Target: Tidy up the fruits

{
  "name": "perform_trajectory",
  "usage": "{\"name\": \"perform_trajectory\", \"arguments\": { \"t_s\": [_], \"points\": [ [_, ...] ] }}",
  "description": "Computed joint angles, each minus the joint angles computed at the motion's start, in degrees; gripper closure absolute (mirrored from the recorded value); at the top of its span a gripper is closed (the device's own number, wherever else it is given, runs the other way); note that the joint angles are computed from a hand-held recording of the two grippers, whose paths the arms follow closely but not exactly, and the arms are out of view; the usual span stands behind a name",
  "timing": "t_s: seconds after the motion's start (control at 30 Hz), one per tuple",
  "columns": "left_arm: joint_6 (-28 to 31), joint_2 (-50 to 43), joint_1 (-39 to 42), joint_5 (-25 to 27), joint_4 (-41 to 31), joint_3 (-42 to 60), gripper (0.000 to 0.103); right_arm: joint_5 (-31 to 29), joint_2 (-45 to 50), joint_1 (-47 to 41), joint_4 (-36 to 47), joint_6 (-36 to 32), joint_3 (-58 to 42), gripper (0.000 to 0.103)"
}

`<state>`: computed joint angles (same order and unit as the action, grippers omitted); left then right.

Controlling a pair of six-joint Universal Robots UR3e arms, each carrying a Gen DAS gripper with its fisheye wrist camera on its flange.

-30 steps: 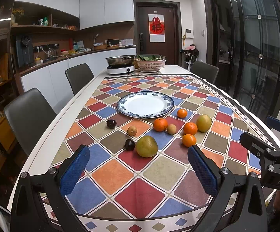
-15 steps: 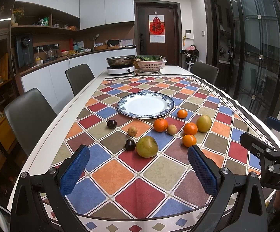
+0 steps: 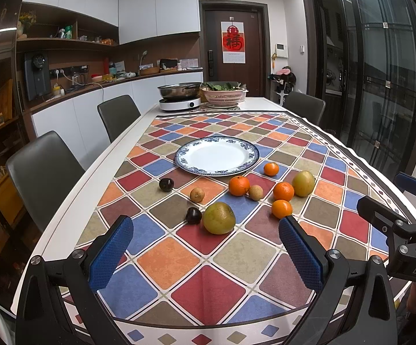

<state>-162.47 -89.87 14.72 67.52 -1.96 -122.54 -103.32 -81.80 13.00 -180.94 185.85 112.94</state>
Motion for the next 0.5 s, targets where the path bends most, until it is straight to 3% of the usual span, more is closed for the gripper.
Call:
{"name": "perform_trajectory", "arguments": {
  "t_s": [0.5],
  "points": [
    [0.10,0.16,0.05,0.02,0.03,-0.27,0.000,-0.01,-0.10,0.17,0.49,0.13,-0.20,0.001]
  ]
}}
